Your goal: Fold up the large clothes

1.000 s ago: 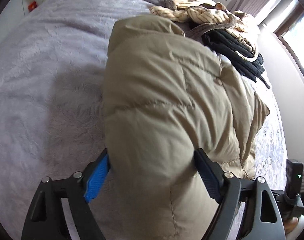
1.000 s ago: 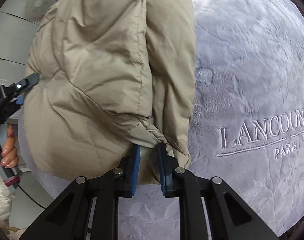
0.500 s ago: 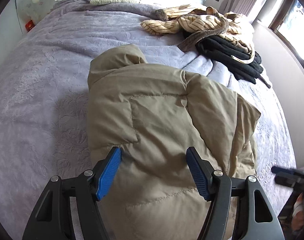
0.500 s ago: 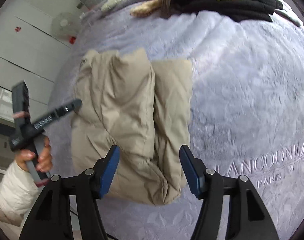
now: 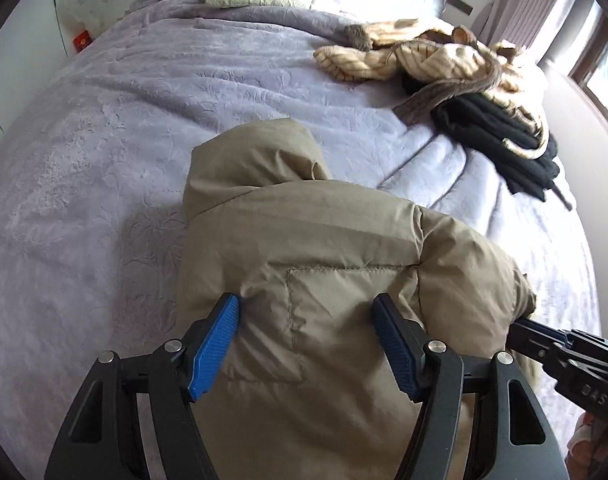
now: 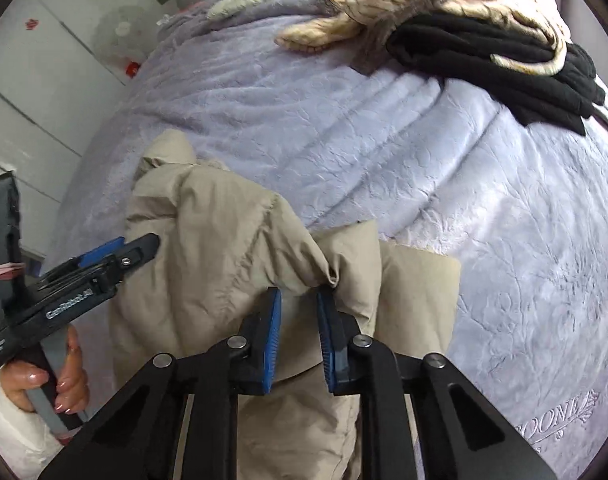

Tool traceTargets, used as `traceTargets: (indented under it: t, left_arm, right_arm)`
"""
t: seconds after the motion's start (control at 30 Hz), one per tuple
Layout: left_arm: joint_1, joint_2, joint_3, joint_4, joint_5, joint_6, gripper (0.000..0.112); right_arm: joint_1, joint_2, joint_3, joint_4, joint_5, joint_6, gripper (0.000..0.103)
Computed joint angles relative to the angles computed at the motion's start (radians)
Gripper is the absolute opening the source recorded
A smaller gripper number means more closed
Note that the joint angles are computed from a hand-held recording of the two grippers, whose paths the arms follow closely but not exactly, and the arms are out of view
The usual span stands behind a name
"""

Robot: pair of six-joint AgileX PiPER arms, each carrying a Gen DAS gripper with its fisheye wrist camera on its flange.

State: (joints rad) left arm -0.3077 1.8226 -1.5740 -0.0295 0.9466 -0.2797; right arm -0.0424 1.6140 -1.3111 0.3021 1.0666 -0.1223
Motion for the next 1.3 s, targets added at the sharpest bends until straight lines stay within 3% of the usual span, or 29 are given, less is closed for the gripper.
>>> traceTargets:
  t: [0.07,0.3,0.57,0.67,1.03,1.3]
  left_arm:
    - [-0.028,0.029,-0.003,0.044,-0.022,-0.026,0.070]
    - [-0.071,0.110,-0.043,0.113,-0.035,-0.061,0.074]
    - [-0.087,0.109,-0.023,0.153,-0.049,-0.075,0.075]
    - [-0.090,0.092,0.002,0.163,-0.061,-0.073,0.075]
    - [-0.062,0.055,0.007,0.124,-0.044,-0.054,0.075]
    - [-0.035,-0.108,0.085,0.071,0.023,-0.031,0.075]
  right_arm:
    - [-0.034,0.052,0.014,0.023,-0.018,0.000,0.011]
    - [-0.047,0.107,0.073,0.026,-0.118,-0.062,0.009]
    - [-0.025,0.108,0.064,-0.013,-0.121,-0.012,0.009]
    - [-0.003,0.057,0.057,-0.060,-0.088,0.034,0.012]
    - [-0.041,-0.373,0.262,-0.058,0.062,-0.026,0.014]
    - [-0.098,-0.476,0.316,-0.046,0.152,-0.024,0.014]
